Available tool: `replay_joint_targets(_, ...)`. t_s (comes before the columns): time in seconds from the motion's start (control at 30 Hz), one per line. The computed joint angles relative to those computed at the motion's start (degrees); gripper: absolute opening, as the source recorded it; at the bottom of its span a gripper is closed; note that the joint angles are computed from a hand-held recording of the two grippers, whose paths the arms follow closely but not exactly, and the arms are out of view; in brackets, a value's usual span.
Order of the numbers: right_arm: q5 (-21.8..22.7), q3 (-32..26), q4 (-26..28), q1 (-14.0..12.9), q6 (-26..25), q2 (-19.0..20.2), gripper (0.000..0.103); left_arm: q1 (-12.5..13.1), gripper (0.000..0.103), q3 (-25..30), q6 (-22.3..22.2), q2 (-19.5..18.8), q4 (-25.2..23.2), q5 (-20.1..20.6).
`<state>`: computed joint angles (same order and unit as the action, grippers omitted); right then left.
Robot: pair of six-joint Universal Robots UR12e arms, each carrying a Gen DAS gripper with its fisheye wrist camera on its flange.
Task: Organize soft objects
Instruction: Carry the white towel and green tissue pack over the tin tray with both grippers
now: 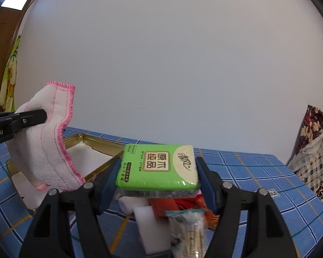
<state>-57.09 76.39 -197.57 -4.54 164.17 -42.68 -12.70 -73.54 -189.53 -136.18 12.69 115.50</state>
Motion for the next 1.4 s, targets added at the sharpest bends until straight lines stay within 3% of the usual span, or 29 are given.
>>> replay_joint_targets(0.6, 3.0, -5.8, 10.3, 2.1, -5.3, 1.7, 0.068, 3.2, 0.02, -1.1, -2.8, 1.9, -4.1, 1.0)
replay_joint_targets(0.77, 3.3, -7.6, 15.4, 2.9, -6.9, 2.1, 0.068, 4.7, 0.02, -0.5, -4.7, 2.2, -7.0, -0.9)
replay_joint_targets(0.97, 2.0, -11.5, 21.8, 4.1, -8.8, 3.3, 0.068, 5.7, 0.02, 2.4, -5.0, 1.3, -11.3, -1.9)
replay_joint_targets(1.2, -0.7, -15.6, 26.0, 5.6, -10.0, 4.7, 0.068, 5.9, 0.02, 7.9, -3.2, -1.0, -13.9, 0.7)
replay_joint_targets(1.4, -3.9, -19.0, 29.9, 6.7, -10.8, 6.3, 0.068, 6.5, 0.02, 10.7, -5.2, -2.3, -20.6, -1.9)
